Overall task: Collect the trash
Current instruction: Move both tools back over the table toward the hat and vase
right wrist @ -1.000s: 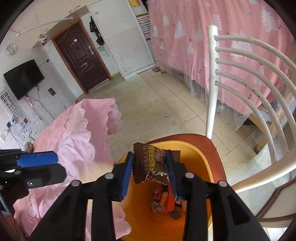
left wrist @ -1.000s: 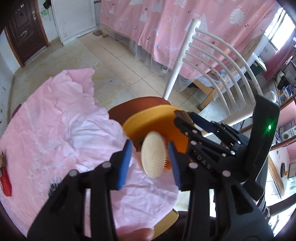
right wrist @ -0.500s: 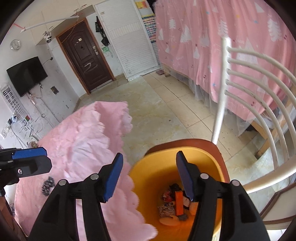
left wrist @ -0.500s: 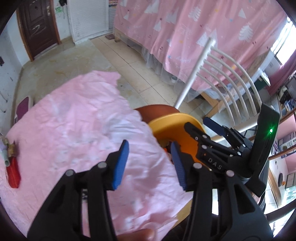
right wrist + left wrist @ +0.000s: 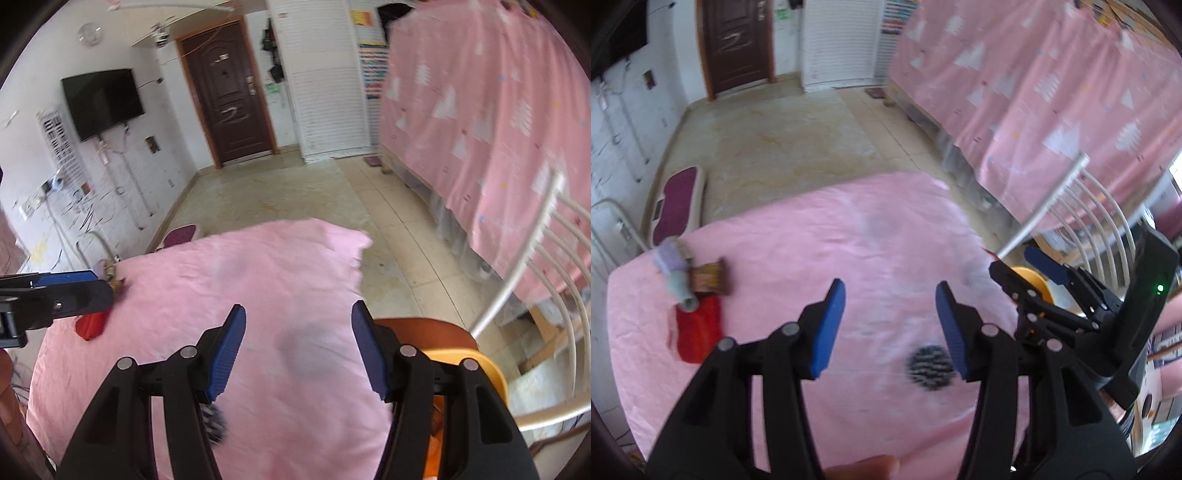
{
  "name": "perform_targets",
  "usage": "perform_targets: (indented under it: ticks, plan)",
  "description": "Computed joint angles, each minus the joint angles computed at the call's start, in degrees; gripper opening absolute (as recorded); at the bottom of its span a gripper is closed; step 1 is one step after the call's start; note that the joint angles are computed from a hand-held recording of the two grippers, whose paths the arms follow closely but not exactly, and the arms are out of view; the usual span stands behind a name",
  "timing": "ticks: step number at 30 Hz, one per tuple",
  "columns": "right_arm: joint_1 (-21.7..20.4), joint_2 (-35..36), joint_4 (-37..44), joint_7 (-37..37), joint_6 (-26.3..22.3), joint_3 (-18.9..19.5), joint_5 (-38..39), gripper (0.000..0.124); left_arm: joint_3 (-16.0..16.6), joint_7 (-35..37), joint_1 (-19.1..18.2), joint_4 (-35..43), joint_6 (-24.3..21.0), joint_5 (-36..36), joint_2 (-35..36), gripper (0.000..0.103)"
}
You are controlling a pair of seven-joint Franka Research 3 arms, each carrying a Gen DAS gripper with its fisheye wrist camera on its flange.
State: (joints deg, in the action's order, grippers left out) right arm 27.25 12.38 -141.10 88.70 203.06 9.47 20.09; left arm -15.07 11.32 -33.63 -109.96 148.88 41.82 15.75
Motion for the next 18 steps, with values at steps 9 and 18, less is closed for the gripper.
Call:
perform_targets:
  ticks: [9,18]
  plan:
    - [22.4,6.3,15.4,-17.7,-9.0,-13.2,16.3,0.050,0.6,-5.2,6.1,-12.7,1.2,0.4,-10.4,0.052]
    - [32.8,12.9,25.5,-15.1,-16.0,-21.1,10.6,0.050,0.6,-2.0,13.1,-19.1,1.3,-5.4,-14.6,0.053]
